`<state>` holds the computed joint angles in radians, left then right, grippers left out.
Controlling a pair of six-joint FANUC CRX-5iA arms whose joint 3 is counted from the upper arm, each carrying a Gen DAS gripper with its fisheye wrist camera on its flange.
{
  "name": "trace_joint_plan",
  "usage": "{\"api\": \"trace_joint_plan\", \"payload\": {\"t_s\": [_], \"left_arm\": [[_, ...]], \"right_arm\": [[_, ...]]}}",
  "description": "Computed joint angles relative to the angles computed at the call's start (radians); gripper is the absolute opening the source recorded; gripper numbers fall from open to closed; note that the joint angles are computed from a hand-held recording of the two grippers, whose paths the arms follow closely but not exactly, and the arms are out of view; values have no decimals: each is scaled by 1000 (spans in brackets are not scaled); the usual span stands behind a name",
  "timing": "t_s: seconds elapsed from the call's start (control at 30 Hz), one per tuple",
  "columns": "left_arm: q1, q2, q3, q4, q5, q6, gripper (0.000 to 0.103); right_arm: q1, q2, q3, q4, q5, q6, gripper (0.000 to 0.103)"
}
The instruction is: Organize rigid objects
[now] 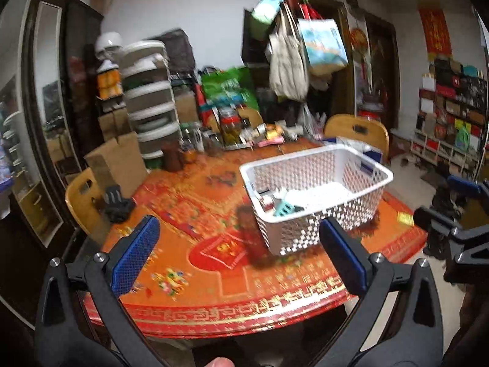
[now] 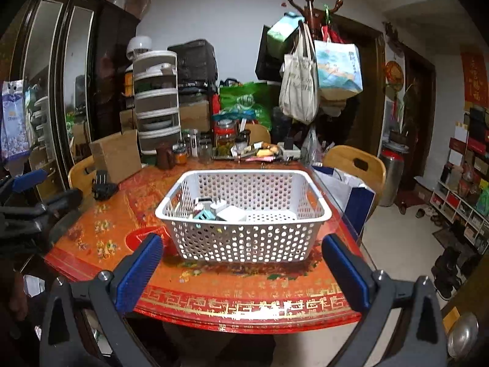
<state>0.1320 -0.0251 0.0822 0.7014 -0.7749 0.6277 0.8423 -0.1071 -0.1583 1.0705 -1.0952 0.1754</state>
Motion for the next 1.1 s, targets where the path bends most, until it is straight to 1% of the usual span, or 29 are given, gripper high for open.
{"api": "trace_joint_plan", "payload": {"t_s": [0.03, 0.1, 0.2, 0.5, 0.83, 1.1], "left_arm": [[-7, 13, 14, -24, -19, 19, 103], [-33, 44, 47, -72, -33, 57, 103], [-64, 76, 78, -130, -29, 103, 103], [-79, 80, 66, -121, 5, 109, 103], [-80, 87, 74, -138, 4, 148, 103], [-82, 87, 70, -136, 2, 148, 103]], "right_arm": [[-9, 0, 2, -17, 8, -5, 103], [-32, -2, 1, -47, 27, -5, 103], [-56, 3, 4, -81, 38, 15, 103], [-68, 9, 6, -105, 62, 30, 103], [-62, 15, 11, -120, 60, 45, 103], [-61, 17, 14, -126, 62, 51, 103]]}}
